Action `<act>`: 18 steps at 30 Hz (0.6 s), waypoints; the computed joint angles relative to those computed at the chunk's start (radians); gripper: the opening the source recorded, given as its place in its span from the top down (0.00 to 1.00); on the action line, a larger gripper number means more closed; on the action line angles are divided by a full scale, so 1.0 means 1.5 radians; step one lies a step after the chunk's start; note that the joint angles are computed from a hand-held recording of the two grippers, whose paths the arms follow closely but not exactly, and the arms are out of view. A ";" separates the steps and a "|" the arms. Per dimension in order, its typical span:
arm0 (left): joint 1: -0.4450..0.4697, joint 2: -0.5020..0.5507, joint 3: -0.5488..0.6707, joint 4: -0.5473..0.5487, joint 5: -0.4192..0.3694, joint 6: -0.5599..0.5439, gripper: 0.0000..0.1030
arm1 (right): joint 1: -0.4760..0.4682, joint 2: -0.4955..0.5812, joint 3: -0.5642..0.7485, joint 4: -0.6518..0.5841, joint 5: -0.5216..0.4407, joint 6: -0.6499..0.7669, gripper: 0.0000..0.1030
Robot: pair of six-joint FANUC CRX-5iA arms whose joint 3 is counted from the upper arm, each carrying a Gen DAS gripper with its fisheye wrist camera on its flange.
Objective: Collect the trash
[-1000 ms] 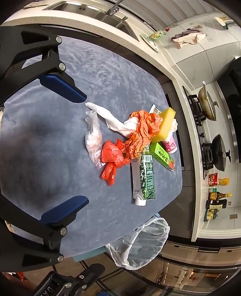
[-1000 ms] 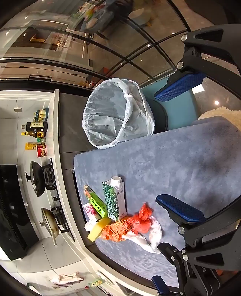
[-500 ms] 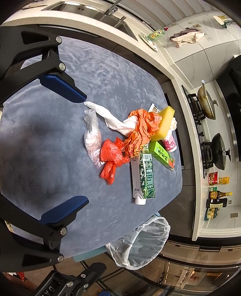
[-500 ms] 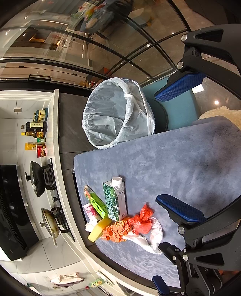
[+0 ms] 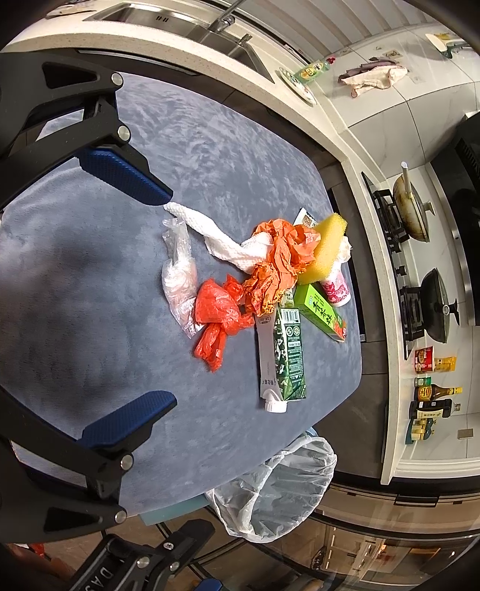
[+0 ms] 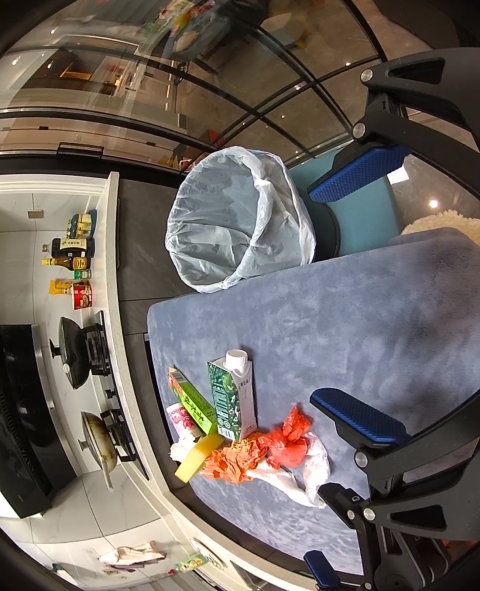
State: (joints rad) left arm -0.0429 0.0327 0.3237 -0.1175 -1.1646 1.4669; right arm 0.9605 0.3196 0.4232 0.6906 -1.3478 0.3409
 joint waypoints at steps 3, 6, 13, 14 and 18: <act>-0.002 0.002 0.001 -0.002 0.003 0.000 0.07 | -0.002 0.001 0.002 -0.001 0.001 0.002 0.06; -0.004 0.008 0.008 -0.003 0.002 0.002 0.07 | -0.002 0.002 0.005 -0.003 -0.001 0.005 0.06; -0.006 0.010 0.011 -0.006 0.000 0.005 0.07 | -0.003 0.002 0.005 -0.003 0.000 0.004 0.06; -0.006 0.010 0.010 -0.006 0.000 0.004 0.07 | -0.003 0.002 0.004 -0.003 0.001 0.003 0.06; -0.006 0.010 0.011 -0.006 0.000 0.005 0.07 | -0.003 0.003 0.006 -0.003 -0.001 0.004 0.06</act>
State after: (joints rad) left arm -0.0520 0.0477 0.3401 -0.1266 -1.1646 1.4738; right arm 0.9558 0.3248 0.4324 0.6866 -1.3495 0.3473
